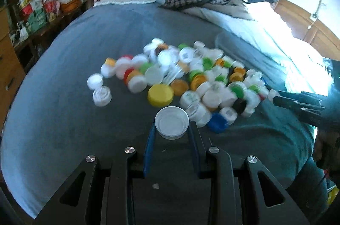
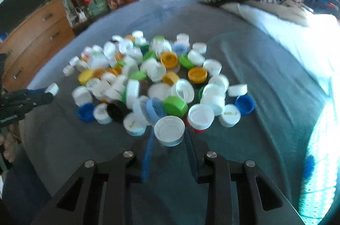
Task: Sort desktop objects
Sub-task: 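Grasp a white cap with the left tool while the right tool grasps a white cap, then carry both white caps over the teal basket and open both tools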
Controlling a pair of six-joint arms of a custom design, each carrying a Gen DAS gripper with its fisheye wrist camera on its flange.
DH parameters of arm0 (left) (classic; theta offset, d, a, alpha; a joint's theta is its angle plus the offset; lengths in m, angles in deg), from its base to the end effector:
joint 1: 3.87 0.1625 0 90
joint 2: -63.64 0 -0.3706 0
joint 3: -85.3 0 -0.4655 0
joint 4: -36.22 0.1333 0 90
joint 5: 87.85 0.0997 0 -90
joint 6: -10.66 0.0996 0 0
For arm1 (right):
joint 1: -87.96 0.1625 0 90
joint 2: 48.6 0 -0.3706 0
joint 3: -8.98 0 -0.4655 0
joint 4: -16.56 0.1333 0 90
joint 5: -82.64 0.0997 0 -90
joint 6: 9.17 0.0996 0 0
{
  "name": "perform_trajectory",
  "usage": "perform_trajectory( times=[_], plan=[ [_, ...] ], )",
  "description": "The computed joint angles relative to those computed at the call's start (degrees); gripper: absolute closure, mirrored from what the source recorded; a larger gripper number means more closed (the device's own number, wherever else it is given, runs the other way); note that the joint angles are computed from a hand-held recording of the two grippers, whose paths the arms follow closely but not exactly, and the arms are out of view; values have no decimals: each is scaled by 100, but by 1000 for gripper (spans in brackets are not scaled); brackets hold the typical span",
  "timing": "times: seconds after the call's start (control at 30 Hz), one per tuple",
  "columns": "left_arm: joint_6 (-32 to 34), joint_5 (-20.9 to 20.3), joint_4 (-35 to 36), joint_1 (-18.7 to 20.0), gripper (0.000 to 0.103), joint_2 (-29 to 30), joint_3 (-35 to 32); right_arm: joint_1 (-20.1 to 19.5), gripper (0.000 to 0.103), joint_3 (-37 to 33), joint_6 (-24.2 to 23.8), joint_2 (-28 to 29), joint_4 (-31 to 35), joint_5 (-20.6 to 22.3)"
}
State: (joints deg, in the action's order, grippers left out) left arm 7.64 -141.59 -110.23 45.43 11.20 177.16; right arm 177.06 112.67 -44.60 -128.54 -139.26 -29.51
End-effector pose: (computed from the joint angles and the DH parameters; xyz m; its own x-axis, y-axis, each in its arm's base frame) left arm -0.3136 -0.6593 0.1131 -0.7561 0.3558 -0.5493 0.5845 0.7447 -0.3223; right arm 0.0859 -0.6281 0.3382 -0.7581 -0.2126 0.6165 -0.5251 0.7597 -0.3837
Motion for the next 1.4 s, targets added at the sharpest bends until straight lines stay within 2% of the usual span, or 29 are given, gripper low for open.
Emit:
perform_trajectory(
  times=[0.2, 0.37, 0.67, 0.83, 0.9, 1.07, 1.23, 1.4],
  plan=[
    [360, -105, -70, -260, 77, 211, -379, 167, 71, 400, -1, -789, -302, -21],
    [589, -304, -42, -499, 77, 621, -929, 209, 71, 413, 59, -1304, -301, -162],
    [1061, -932, 667, -1027, 77, 2093, -2789, 141, 71, 217, 77, -1999, -296, -425],
    [1261, -1319, 1479, -1325, 77, 3105, -4128, -43, 71, 33, 221, -2315, -17, -513],
    [1194, -1465, 2068, -1404, 77, 3584, -4824, -141, 71, -29, 322, -2411, 154, -510],
    [1022, -1438, 3404, -1536, 77, 4673, -6422, -500, 70, -142, 645, -2648, 629, -369],
    [990, -1258, 3605, -1629, 77, 4882, -6638, -749, 70, -82, 693, -2837, 723, -208],
    [981, -1126, 3649, -1663, 77, 4969, -6720, -822, 70, -38, 731, -2849, 734, -100]
  ],
)
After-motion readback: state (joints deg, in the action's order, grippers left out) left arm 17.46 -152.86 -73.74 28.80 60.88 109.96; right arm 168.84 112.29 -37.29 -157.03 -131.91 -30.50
